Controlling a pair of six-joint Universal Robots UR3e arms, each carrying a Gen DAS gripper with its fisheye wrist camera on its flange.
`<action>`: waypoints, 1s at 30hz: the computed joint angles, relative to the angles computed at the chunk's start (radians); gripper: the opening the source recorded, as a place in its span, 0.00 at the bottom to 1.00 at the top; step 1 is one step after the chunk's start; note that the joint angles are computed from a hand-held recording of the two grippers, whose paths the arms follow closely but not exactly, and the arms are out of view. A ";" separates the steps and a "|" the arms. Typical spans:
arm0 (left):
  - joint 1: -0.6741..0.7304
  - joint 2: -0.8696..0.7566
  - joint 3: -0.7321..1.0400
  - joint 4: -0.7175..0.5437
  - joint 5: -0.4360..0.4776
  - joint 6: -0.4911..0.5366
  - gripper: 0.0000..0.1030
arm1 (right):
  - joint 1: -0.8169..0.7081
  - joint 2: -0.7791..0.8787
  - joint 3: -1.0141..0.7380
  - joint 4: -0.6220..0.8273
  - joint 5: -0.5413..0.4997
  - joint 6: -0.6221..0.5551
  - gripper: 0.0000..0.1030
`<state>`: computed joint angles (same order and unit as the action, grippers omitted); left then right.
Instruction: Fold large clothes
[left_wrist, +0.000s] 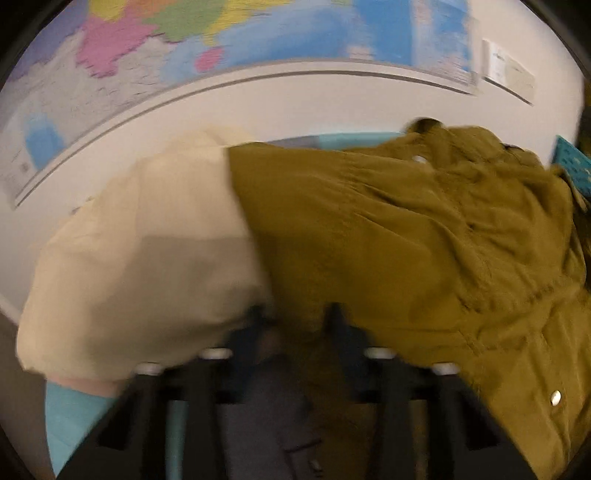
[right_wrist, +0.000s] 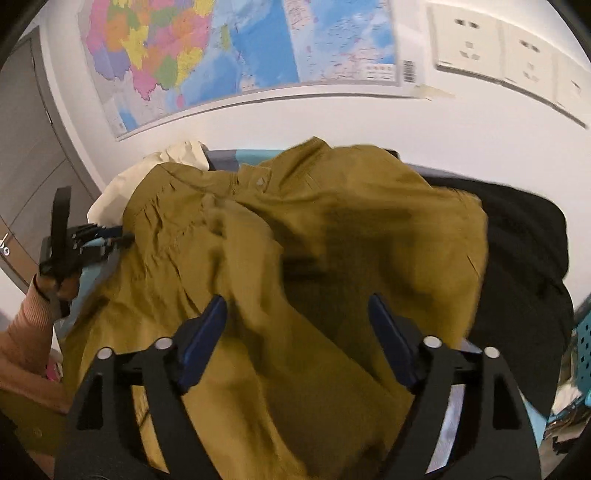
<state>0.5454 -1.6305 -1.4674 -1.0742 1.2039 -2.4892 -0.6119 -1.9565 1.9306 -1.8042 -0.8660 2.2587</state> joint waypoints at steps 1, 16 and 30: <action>0.032 -0.005 0.035 -0.063 -0.048 -0.002 0.07 | -0.068 -0.057 0.018 0.084 0.021 -0.072 0.80; 0.168 0.095 -0.038 0.028 -0.044 -0.073 0.02 | -0.235 0.017 -0.085 0.346 0.210 -0.196 0.08; -0.072 0.100 -0.057 -0.065 -0.114 0.054 0.32 | -0.136 0.073 0.054 -0.187 0.079 0.194 0.33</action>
<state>0.4731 -1.5307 -1.5240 -1.1393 1.0899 -2.4356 -0.7477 -1.8833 1.9847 -1.9913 -0.7871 2.4528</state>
